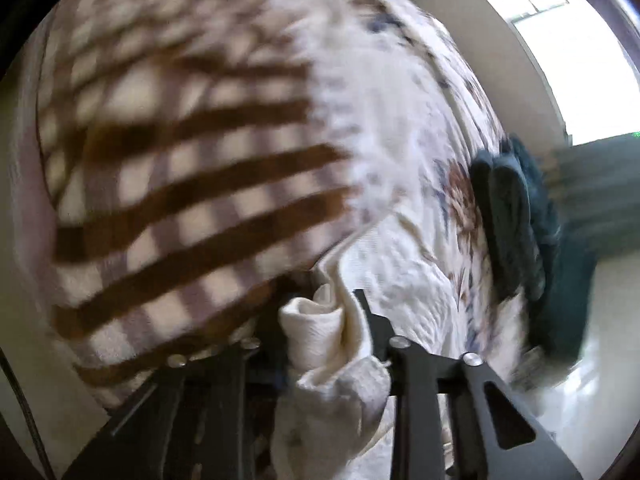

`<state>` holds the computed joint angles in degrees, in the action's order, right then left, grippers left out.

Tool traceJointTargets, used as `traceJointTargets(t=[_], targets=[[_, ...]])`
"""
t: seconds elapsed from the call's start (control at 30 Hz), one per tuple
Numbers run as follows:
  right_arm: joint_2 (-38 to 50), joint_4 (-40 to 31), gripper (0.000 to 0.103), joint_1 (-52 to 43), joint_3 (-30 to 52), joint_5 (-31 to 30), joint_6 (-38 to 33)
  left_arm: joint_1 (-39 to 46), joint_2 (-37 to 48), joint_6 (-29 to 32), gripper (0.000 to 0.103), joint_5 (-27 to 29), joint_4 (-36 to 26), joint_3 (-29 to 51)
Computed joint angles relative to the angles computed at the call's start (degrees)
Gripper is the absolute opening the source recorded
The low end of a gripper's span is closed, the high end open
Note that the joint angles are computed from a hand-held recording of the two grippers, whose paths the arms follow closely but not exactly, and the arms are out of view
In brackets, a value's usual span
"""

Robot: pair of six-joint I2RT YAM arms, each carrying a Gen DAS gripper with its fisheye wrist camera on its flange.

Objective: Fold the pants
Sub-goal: 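Lift the trouser waistband with the left gripper and lay it over the fold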

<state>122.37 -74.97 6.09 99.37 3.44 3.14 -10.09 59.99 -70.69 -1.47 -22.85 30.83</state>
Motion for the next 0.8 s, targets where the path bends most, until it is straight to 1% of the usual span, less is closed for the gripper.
traceJointTargets(t=[0.17,0.23,0.27,0.3,0.37,0.4,0.47,0.5,0.53,0.6,0.67,0.73,0.8], targets=[[-4.2,3.1,0.069,0.6,-5.2,7.3,-5.6,-12.2,3.8,0.2,0.019,-13.8,-15.5,15.1],[-6.1,4.6,0.082,0.0,-7.7,8.8,-7.6,-16.5,7.5,0.2,0.019,-18.2,-21.1,22.1],[-7.1,5.4,0.09,-0.5,-8.9,8.8,-8.5,-18.2,9.1,0.0,0.018,-19.8,-22.7,25.4],[-7.2,5.5,0.09,-1.3,-8.7,8.7,-9.6,-20.6,10.8,-0.9,0.018,-21.8,-25.7,29.1],[-6.9,5.4,0.09,-3.0,-8.0,8.3,-11.2,-24.0,14.3,-1.0,0.018,-24.0,-29.9,35.0],[-6.9,5.3,0.09,-4.1,-8.1,7.1,-11.7,-25.8,16.1,-1.4,0.018,-25.0,-31.7,38.2],[-6.8,4.8,0.09,-5.9,-8.2,5.6,-12.4,-29.2,21.5,-0.8,0.017,-26.8,-35.6,45.8],[-5.1,4.3,0.09,-6.9,-6.1,4.7,-13.0,-31.1,24.0,-0.9,0.017,-27.6,-37.7,49.5],[-5.2,4.2,0.09,-8.2,-6.0,3.8,-13.7,-32.1,26.0,-0.3,0.017,-27.8,-38.2,51.9],[-5.1,4.4,0.09,-10.8,-5.9,2.8,-15.5,-35.3,32.3,0.7,0.016,-29.1,-42.9,60.1],[-4.6,3.2,0.09,-14.1,-4.8,0.0,-17.9,-38.1,38.5,1.8,0.016,-29.2,-46.2,68.6],[-4.4,2.9,0.09,-16.9,-4.3,0.3,-20.2,-40.4,45.7,3.2,0.015,-28.4,-49.6,78.1],[-4.2,2.9,0.09,-19.8,-3.6,0.3,-22.1,-41.7,51.4,3.8,0.014,-27.2,-51.4,85.8]])
